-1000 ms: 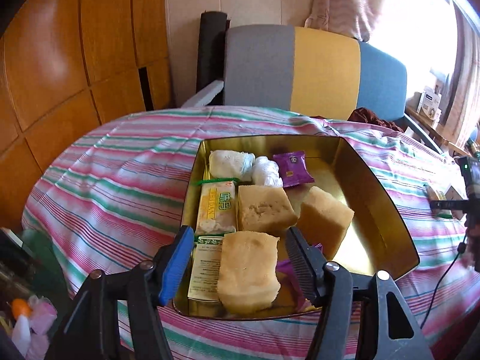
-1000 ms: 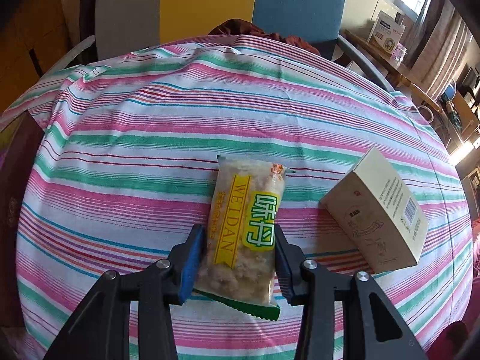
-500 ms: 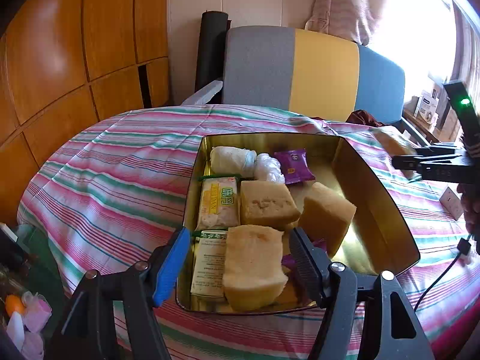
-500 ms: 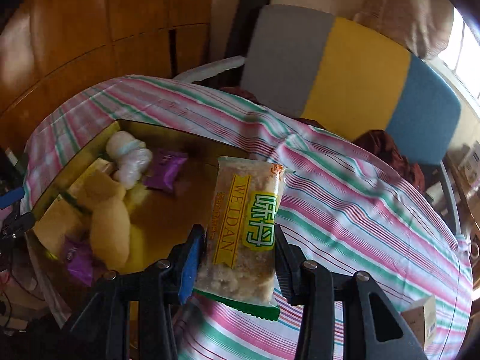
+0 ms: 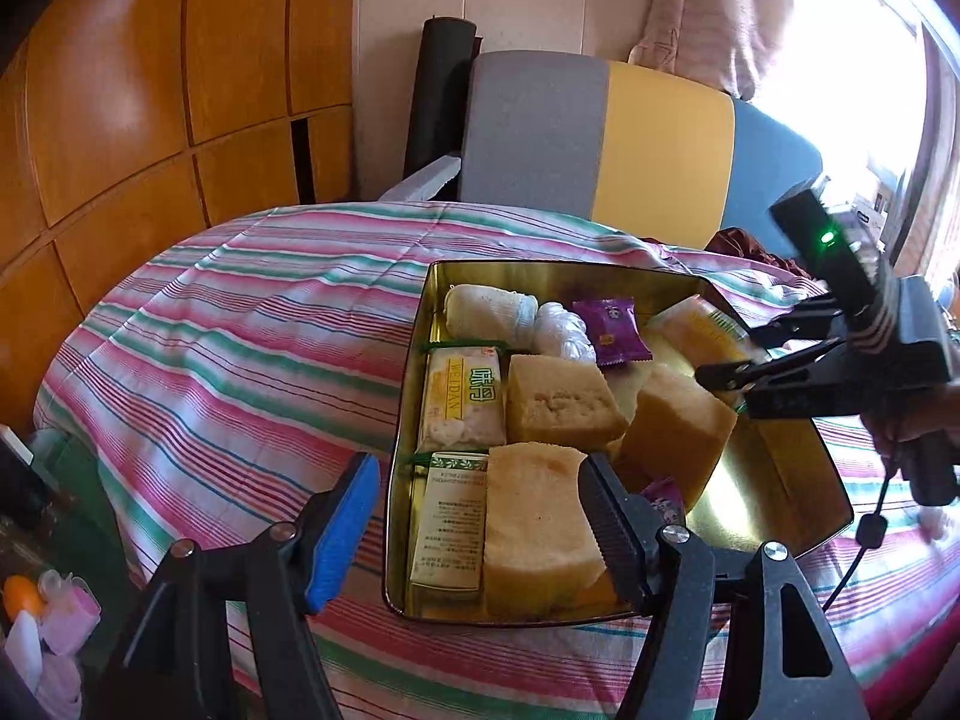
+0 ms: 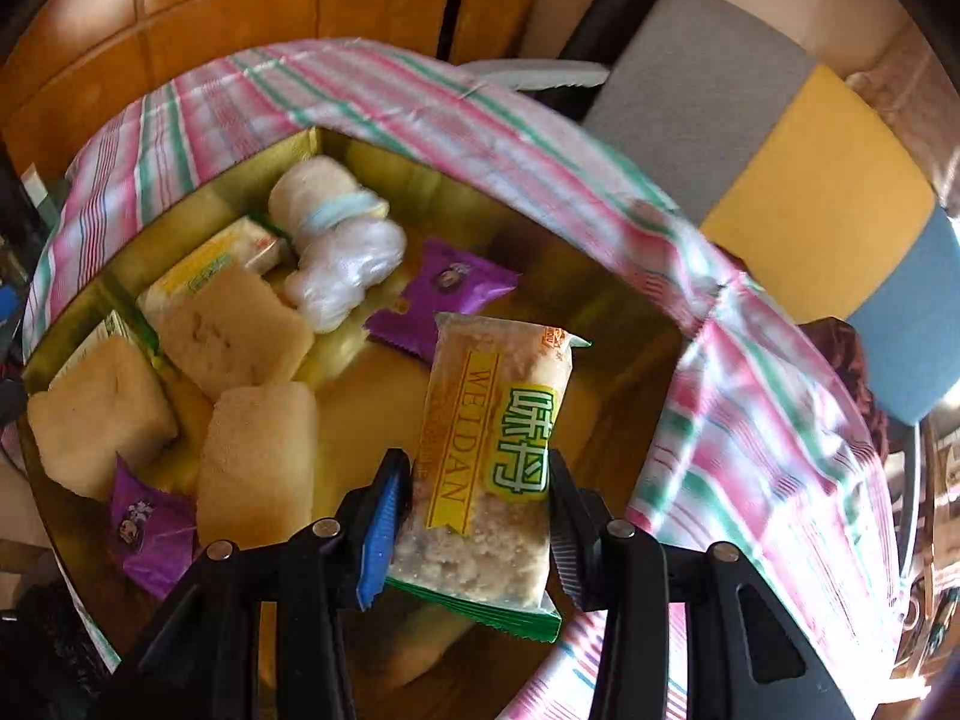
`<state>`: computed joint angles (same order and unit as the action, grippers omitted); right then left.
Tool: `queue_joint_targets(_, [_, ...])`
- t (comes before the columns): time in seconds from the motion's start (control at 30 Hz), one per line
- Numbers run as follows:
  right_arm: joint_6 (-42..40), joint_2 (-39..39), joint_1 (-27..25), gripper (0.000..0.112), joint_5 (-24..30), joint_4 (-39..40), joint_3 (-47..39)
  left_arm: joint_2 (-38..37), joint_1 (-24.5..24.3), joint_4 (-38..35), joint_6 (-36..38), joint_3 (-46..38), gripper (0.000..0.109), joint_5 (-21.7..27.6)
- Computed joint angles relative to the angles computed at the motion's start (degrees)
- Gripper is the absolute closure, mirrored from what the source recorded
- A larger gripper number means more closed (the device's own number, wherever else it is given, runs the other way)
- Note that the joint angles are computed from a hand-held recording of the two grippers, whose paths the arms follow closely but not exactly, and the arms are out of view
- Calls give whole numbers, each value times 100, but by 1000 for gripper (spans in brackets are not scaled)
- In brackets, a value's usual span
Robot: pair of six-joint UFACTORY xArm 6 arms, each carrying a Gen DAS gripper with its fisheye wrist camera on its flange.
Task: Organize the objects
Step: 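Carry the WEIDAN bar into the tray and open the right gripper, then withdraw both grippers from the tray back to the table items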
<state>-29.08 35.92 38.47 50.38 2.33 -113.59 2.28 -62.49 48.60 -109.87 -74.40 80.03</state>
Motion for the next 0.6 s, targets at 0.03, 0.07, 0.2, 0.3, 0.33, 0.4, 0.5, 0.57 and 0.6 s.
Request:
queue_joint_targets(0.03, [-24, 66, 35, 68, 84, -1, -71, -9, 7, -4, -13, 14, 39, -18])
queue_joint_targets(0.07, [-52, 111, 60, 68, 153, 18, -117, -26, 10, -8, -31, 39, 39, -34])
queue_joint_targets(0.2, [-224, 243, 96, 68, 360, 512, -273, -49, 27, -30, -70, 81, 39, -78])
queue_joint_targets(0.3, [-171, 268, 89, 68, 248, 549, -247, -55, 22, -37, -93, 99, 39, -113])
queue_joint_targets(0.33, [-125, 279, 69, 68, 298, 600, -280, -56, 20, -32, -99, 106, 39, -120])
queue_joint_targets(0.4, [-126, 167, 50, 67, 216, 671, -122, -41, 17, -18, -91, 92, 39, -123])
queue_joint_targets(0.5, [-160, -17, 44, 68, 71, 715, 153, -14, 8, -10, -73, 62, 38, -117])
queue_joint_targets(0.57, [-119, -149, 42, 67, -57, 743, 339, -8, 0, 4, -69, 46, 38, -99])
queue_joint_targets(0.6, [-117, -225, 35, 67, -128, 785, 437, -4, -8, 14, -72, 38, 38, -78])
